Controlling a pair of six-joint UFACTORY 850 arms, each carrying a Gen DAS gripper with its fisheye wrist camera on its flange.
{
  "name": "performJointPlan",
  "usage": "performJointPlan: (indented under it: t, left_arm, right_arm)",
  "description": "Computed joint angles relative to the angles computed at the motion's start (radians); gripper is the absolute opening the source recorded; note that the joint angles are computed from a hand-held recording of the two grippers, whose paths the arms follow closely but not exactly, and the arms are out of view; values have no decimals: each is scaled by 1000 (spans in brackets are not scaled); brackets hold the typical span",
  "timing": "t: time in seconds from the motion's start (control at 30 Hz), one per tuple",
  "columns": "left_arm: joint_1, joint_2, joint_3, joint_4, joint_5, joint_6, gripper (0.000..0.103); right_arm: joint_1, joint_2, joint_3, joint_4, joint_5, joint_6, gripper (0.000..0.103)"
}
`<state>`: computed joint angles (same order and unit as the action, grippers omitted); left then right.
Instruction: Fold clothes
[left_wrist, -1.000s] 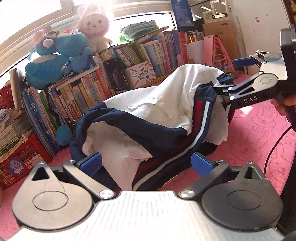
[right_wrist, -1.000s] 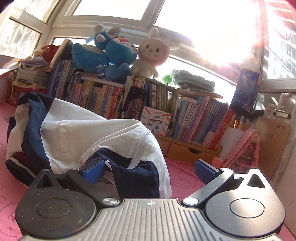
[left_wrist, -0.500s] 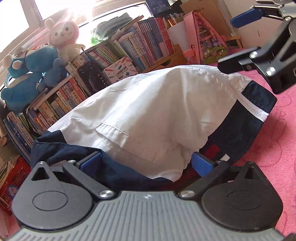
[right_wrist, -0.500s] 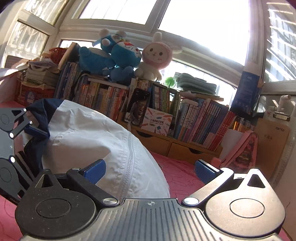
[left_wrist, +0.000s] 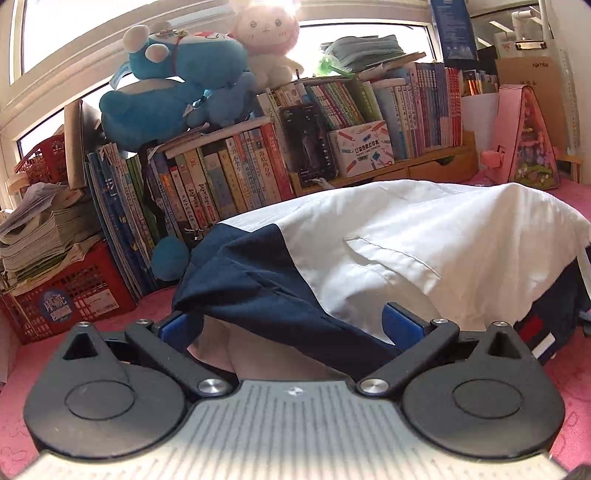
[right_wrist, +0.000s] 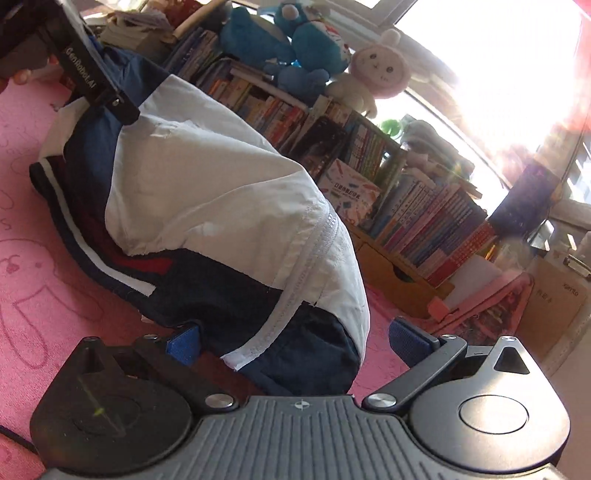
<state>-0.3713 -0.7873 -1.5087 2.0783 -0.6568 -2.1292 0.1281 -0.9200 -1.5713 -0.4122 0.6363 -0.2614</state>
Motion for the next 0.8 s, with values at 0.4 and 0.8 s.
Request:
performJointPlan:
  t: [0.4,0.8]
  left_arm:
    - [-99,-184,-200,20,-4,252,103]
    - [-58,-228,-349,-181,-369,94,103]
  right_arm:
    - [-29,-4,-104,-114,73,365,103]
    - [-23,-28,-92,-148,15,466,103]
